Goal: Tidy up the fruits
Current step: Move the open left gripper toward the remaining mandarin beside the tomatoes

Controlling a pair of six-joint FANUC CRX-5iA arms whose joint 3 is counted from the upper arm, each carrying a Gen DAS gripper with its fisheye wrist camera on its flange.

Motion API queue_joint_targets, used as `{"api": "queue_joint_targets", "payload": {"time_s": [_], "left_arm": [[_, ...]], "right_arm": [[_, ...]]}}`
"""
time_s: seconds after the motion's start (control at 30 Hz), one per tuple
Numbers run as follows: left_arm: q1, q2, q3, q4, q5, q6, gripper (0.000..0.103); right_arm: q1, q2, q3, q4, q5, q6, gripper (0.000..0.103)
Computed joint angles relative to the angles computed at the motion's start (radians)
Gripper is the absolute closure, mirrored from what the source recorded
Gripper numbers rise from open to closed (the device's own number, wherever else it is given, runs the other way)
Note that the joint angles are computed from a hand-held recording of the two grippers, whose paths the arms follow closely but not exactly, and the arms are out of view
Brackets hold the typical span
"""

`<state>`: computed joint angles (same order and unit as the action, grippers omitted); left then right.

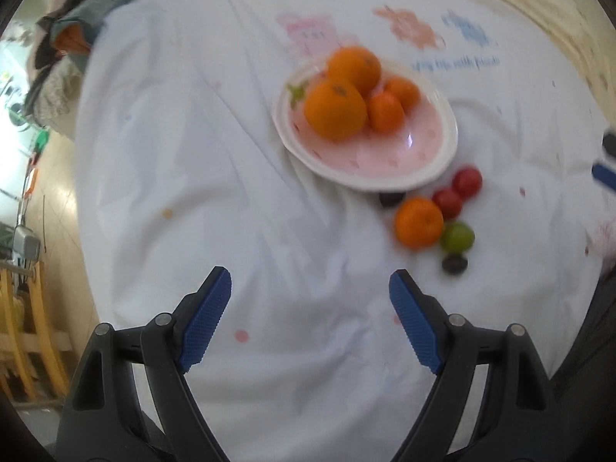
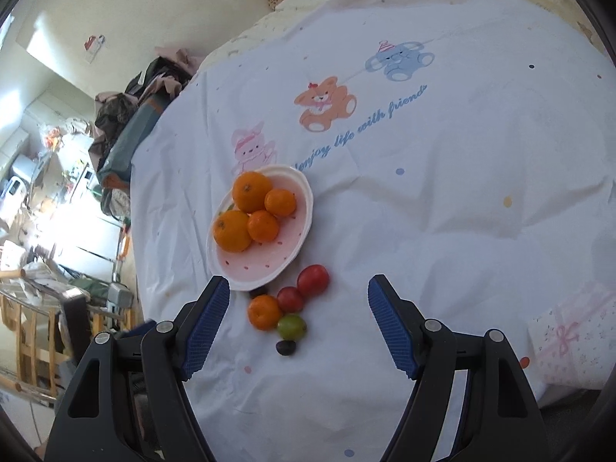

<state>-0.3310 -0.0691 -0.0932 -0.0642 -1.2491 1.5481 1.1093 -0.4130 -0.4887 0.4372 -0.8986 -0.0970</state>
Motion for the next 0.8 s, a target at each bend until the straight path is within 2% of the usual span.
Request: {"api": "queue_joint_targets", "payload": {"time_s": [0.1, 0.27, 0.4, 0.53, 0.63, 0.8], "left_arm": [[-0.028, 0.026, 0.009, -0.019, -0.021, -0.018, 0.021], [-0.041, 0.074, 0.025, 0.057, 0.003, 0.006, 0.024], [-0.071, 0.143, 0.062, 0.091, 0.025, 0.047, 0.037], [-0.122, 0.217, 0.127, 0.043, -0.017, -0.012, 0.041], [-0.125, 0.240, 0.142, 0.028, -0.037, -0.032, 0.041], [-0.078, 0.272, 0.131, 0.124, -0.044, -0.044, 0.044]], "right_arm": [[-0.018, -0.007, -0.003, -0.033, 0.021, 0.000, 0.026], [-0.042, -0.003, -0.001, -0.072, 0.040, 0.000, 0.026], [-0.059, -0.003, 0.000, -0.101, 0.058, 0.010, 0.026], [-0.071, -0.005, 0.001, -0.133, 0.067, 0.024, 0.026], [-0.080, -0.002, 0.007, -0.169, 0.071, 0.049, 0.026], [-0.110, 0.006, 0.018, -0.242, 0.101, 0.088, 0.026]]}}
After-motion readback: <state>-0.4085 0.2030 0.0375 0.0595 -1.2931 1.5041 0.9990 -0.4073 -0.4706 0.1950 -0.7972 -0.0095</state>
